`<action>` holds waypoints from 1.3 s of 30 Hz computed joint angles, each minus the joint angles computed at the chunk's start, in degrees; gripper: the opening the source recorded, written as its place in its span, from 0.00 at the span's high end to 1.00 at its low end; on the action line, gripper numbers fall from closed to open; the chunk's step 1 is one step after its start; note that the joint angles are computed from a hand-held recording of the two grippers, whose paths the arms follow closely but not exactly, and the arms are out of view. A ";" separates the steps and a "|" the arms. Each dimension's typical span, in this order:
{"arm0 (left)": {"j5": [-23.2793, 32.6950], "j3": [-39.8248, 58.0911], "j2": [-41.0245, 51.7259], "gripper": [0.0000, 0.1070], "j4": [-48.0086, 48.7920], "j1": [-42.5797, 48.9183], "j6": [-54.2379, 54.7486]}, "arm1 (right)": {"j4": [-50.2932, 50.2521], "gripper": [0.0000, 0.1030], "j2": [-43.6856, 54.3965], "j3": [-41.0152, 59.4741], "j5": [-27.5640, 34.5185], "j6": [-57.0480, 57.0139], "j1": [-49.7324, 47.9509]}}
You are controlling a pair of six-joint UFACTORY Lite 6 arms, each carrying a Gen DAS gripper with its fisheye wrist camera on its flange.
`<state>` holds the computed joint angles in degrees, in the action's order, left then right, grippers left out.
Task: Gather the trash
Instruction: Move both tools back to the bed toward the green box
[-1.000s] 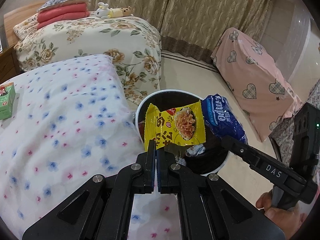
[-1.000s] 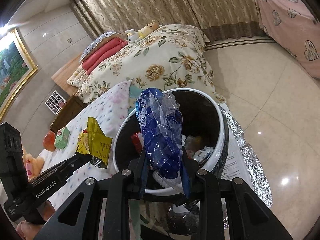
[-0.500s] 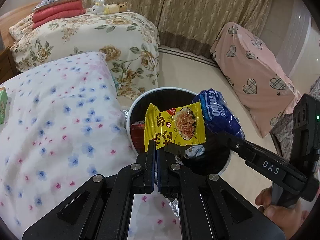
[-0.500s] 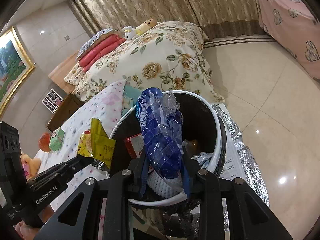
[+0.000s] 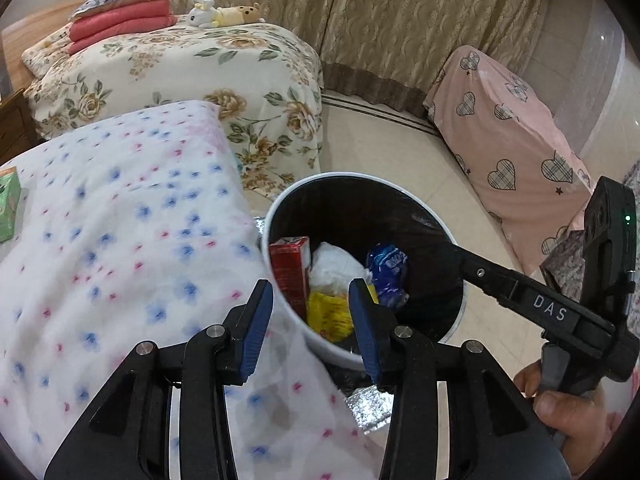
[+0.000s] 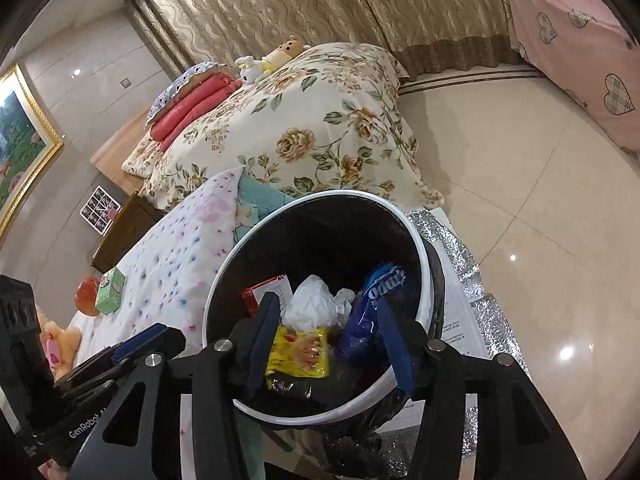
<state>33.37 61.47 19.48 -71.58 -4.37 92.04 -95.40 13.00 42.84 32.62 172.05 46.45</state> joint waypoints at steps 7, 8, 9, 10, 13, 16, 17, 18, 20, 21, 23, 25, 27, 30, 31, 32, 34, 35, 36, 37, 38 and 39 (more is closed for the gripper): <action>2.48 -1.33 -0.68 0.60 0.20 6.79 1.63 | 1.83 0.36 1.52 3.39 1.14 -2.34 1.71; 2.72 -1.30 -0.52 0.60 0.15 7.75 2.04 | 2.48 0.34 2.07 4.48 1.32 -3.21 2.08; 3.17 -1.33 -0.45 0.59 0.25 9.20 2.45 | 2.82 0.32 2.40 5.17 1.38 -3.74 2.28; 3.40 -1.38 -0.34 0.59 0.20 10.19 2.77 | 2.94 0.32 2.87 6.07 1.39 -4.16 2.54; 4.64 -0.61 0.73 0.52 1.04 14.36 2.72 | 2.37 0.23 4.81 8.93 1.02 -4.09 3.15; 5.83 1.15 2.64 0.50 2.14 18.04 2.37 | 1.74 0.20 7.47 12.61 -0.37 -4.49 3.28; 6.06 1.92 3.39 0.50 2.61 19.28 2.11 | 2.13 0.20 8.48 14.05 -0.64 -5.48 3.34; 6.34 2.74 4.19 0.50 3.04 20.33 1.88 | 2.54 0.20 9.91 16.12 -1.05 -6.80 3.43; 6.86 4.38 5.47 0.50 4.01 22.54 1.02 | 3.27 0.20 11.91 18.99 -1.51 -8.38 3.90; 6.73 4.89 5.94 0.50 3.95 23.47 1.15 | 3.72 0.20 12.89 20.41 -1.75 -9.21 4.08; 6.49 5.53 6.54 0.47 3.54 25.14 1.76 | 4.68 0.20 14.99 23.38 -2.20 -11.02 4.48; 6.98 7.07 7.91 0.45 3.87 27.14 1.65 | 5.49 0.20 17.10 26.31 -2.87 -12.83 4.65; 7.30 8.70 9.35 0.45 4.49 28.53 1.24 | 6.56 0.20 19.41 29.55 -3.57 -14.75 4.85; 7.96 11.74 11.85 0.45 5.64 31.03 0.38 | 8.85 0.20 22.64 34.37 -4.66 -18.59 4.93; 8.20 12.44 12.39 0.45 6.00 31.82 0.07 | 9.79 0.20 23.63 35.95 -4.97 -20.01 4.93; 8.33 13.01 12.79 0.45 6.26 32.35 -0.19 | 10.82 0.19 24.74 37.66 -5.25 -21.53 4.98; 8.66 14.30 13.75 0.45 6.65 33.58 -0.58 | 12.93 0.19 27.06 41.26 -5.79 -24.79 5.08; 8.81 14.79 14.12 0.45 6.74 34.03 -0.62 | 13.63 0.19 28.10 42.81 -6.01 -25.99 5.10; 8.98 15.45 14.58 0.45 6.89 34.55 -0.80 | 14.80 0.19 29.38 44.81 -6.24 -27.76 5.14; 9.19 16.07 14.99 0.45 7.10 34.98 -1.04 | 15.58 0.19 30.20 46.07 -6.33 -28.88 5.20; 9.40 16.80 15.46 0.45 7.33 35.26 -1.36 | 16.64 0.19 31.21 47.68 -6.47 -30.42 5.23; 9.53 17.14 15.64 0.45 7.42 35.53 -1.44 | 17.37 0.19 31.95 48.86 -6.63 -31.53 5.19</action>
